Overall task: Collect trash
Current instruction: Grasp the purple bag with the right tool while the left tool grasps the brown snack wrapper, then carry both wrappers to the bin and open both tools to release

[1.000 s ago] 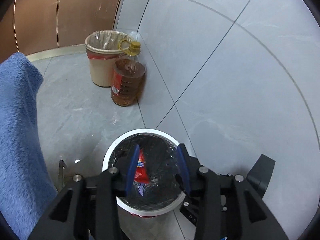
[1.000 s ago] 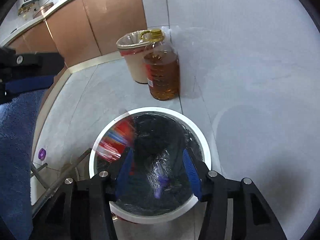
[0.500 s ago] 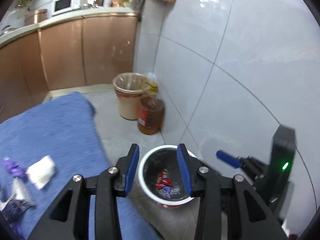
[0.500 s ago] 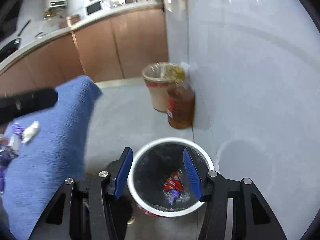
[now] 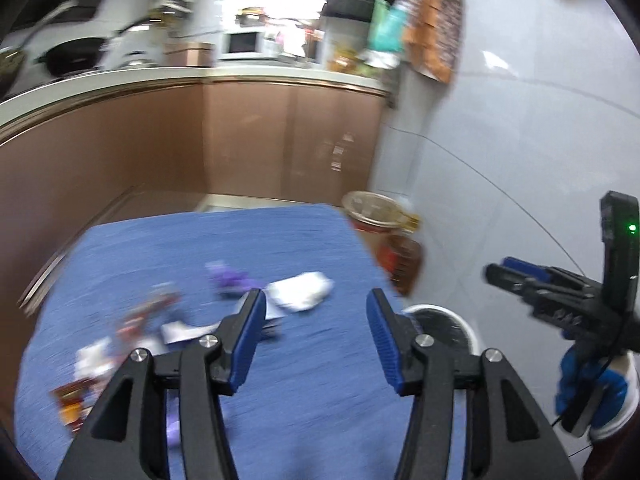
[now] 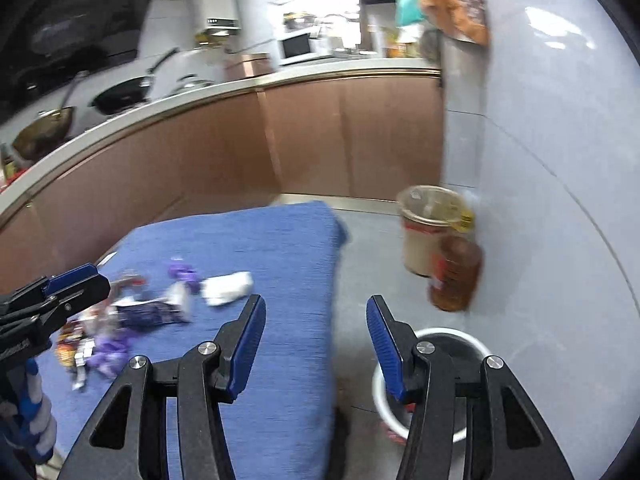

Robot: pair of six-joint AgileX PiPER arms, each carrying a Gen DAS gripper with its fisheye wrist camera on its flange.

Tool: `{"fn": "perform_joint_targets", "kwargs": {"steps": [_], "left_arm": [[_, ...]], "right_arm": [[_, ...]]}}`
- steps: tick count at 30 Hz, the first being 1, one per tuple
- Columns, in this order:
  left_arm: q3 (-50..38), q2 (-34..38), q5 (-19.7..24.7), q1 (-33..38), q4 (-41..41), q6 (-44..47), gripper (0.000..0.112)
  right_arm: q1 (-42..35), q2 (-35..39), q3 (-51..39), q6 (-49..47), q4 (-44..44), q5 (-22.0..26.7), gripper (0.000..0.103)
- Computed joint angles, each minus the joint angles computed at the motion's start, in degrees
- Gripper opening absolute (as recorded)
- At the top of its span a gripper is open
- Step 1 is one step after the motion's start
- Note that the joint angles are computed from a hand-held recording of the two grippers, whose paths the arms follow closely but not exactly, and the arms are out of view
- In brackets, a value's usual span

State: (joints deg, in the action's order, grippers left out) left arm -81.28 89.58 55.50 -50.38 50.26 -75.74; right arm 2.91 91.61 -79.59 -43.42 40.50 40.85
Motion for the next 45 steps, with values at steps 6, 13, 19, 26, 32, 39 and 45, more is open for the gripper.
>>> {"fn": "perform_joint_targets", "kwargs": {"steps": [6,13,19,26,32,39,45], "left_arm": [[22.26,-19.89,9.04,0.73,1.81,-7.43,0.054],[39.37,-34.82,-0.85,17.68,-7.98,3.91,0.054],[45.84,-34.59,-18.97,36.18,-24.8,25.09,0.054],[46.61,-29.45,-28.18,47.88,-43.36,47.49,0.054],[46.05,-27.83,-29.8,47.09,-45.21,49.72,0.041],[44.78,-29.87,-25.43,38.87,-30.53,32.8,0.01],[42.45,-32.11,-15.99,27.34,-18.17,16.81,0.001]], "right_arm": [[6.46,-1.24,0.04,-1.5,1.71,5.5,0.051],[17.88,3.66,-1.98,1.38,0.14,8.7,0.051],[25.74,10.14,-5.36,3.44,-1.08,10.38,0.052],[30.68,18.61,-11.57,7.23,-4.2,10.94,0.057],[31.77,23.53,-15.04,9.0,-4.98,11.67,0.057],[31.67,24.57,-14.84,7.97,-3.41,10.8,0.043],[29.35,20.66,-10.03,2.87,-0.07,10.17,0.033]]}}
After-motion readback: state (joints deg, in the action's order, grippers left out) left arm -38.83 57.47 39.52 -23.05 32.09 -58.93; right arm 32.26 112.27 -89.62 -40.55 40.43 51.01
